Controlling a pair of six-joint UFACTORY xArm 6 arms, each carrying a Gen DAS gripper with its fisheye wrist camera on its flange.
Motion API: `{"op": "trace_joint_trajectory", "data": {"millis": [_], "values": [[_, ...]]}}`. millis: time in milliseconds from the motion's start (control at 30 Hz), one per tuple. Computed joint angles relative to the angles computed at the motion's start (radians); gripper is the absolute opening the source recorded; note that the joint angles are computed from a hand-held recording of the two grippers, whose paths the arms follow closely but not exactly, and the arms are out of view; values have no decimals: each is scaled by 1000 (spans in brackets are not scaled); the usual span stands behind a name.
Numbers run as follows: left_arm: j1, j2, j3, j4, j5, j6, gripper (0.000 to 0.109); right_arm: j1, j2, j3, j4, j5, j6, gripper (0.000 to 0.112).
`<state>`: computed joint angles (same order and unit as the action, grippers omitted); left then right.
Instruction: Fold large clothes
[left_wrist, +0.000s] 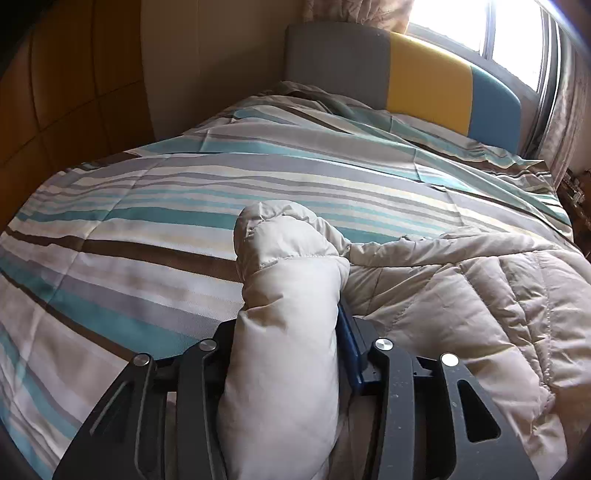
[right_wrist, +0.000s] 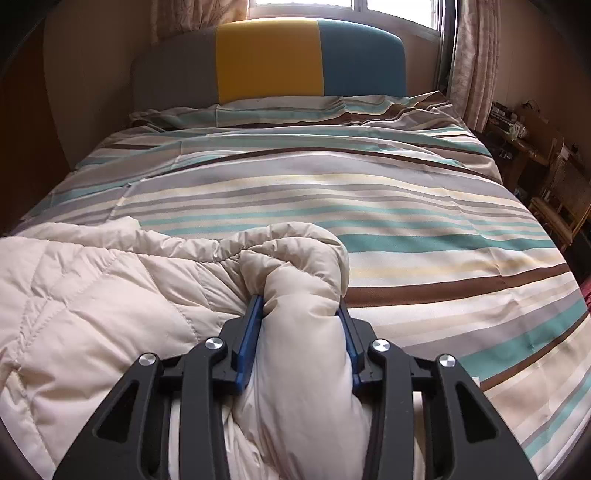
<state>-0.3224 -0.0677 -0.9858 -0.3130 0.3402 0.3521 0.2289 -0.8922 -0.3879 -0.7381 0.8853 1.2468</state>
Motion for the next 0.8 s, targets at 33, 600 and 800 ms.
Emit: {"op": "trace_joint_trajectory", "data": {"millis": [33,600,800], "values": [[-1,0,1,5,-1,-4,42,6,11,-6,-7,7,6,38],[16,-293,178,231,-122,-346,80,1,45,-15,7,5,9,45],[-141,-341,196,222,-68,-358,80,4,35,-12,5,12,12,46]]}}
